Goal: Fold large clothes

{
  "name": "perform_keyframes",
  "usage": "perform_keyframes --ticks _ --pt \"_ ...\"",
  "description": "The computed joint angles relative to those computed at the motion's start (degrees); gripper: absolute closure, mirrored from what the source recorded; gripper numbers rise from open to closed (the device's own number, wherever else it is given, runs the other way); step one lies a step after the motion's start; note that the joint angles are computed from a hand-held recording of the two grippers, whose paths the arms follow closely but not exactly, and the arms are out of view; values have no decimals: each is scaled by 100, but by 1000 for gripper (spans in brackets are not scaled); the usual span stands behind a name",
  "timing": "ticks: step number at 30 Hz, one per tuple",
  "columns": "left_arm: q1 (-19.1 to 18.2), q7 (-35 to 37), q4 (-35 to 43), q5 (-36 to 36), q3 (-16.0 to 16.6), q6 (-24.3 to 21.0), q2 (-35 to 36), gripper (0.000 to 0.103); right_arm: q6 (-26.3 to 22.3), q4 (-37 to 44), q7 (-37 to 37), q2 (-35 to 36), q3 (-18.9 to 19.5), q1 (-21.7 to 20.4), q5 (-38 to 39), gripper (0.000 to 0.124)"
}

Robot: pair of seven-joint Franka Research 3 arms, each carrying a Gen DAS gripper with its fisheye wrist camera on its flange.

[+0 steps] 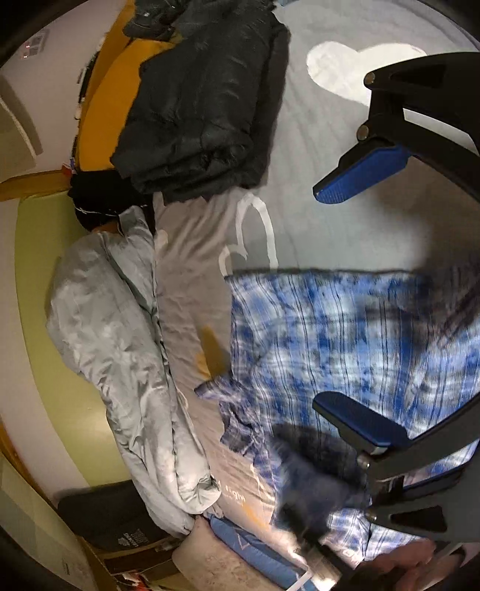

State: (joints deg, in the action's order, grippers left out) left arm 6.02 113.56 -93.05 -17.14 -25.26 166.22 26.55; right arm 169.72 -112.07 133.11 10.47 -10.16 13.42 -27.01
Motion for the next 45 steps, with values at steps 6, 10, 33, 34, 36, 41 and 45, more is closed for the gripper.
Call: perform_keyframes --ticks 6,10,33,34,36,41,45 --pt "381 671 -816 -654 -401 -126 -400 47 71 -61 -93 -52 61 -94 176 22" --pt "833 1688 -1570 -1654 -718 43 -1096 40 43 -53 -149 -48 59 -77 197 22" --pt "666 2805 -1290 -3653 743 341 -1343 36 205 -34 -175 -16 283 757 -1308 33" --pt "604 2778 -1320 -3552 810 508 -1336 36 105 42 -341 50 370 753 -1168 39" --pt "454 2379 -1346 -3037 995 738 -1266 36 -97 225 -668 185 491 774 -906 48" --pt "651 1622 -1125 -2410 1027 190 -1036 36 -450 968 -2505 737 1369 362 951 79" --pt "279 570 -1178 -1110 1515 526 -880 36 -1184 1916 -3282 1388 1588 445 1696 84"
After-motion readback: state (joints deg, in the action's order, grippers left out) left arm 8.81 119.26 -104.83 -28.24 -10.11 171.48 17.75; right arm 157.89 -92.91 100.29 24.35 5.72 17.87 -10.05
